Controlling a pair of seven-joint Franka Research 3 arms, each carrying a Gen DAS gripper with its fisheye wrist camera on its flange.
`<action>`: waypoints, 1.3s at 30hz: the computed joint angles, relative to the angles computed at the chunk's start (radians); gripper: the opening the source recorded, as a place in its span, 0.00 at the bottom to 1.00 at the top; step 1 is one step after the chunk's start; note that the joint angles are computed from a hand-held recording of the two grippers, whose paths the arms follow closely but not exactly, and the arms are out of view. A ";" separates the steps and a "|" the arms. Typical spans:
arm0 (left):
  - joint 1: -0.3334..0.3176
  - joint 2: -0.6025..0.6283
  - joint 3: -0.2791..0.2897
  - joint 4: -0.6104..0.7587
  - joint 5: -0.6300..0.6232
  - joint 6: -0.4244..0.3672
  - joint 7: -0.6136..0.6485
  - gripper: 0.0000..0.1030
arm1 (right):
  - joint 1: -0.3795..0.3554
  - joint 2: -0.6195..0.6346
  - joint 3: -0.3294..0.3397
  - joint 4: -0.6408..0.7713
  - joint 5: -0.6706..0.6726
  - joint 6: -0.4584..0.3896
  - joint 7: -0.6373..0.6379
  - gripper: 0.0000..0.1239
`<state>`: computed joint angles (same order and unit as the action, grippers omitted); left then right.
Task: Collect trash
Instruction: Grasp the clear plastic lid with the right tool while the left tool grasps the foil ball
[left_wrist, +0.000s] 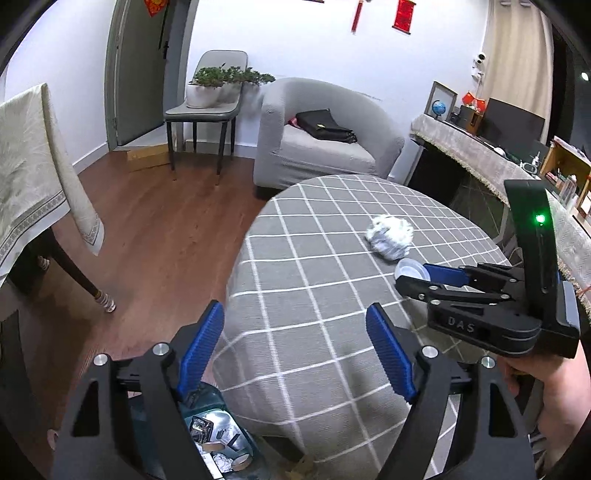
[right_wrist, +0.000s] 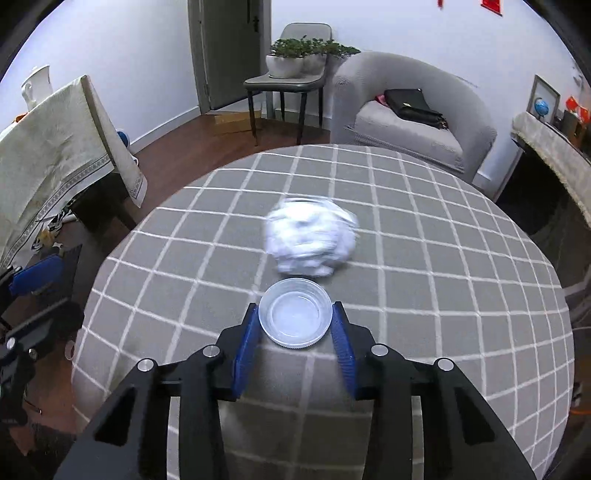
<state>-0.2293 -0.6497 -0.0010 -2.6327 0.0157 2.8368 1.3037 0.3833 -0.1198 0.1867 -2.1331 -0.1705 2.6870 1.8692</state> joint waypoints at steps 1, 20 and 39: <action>-0.012 0.000 0.004 0.002 -0.006 0.001 0.006 0.80 | 0.003 -0.022 -0.014 -0.024 0.044 0.011 -0.026 0.32; 0.011 0.228 -0.118 0.235 0.099 -0.070 -0.014 0.83 | 0.003 -0.227 -0.121 -0.219 0.522 0.086 -0.423 0.32; 0.055 0.522 -0.183 0.497 0.203 -0.148 0.002 0.80 | -0.032 -0.277 -0.149 -0.273 0.662 0.031 -0.540 0.32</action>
<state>-0.1746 -0.1273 -0.1842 -2.1361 0.2184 2.6883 1.3061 0.3515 -0.3969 0.0374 -2.4062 0.4911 2.7178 1.3296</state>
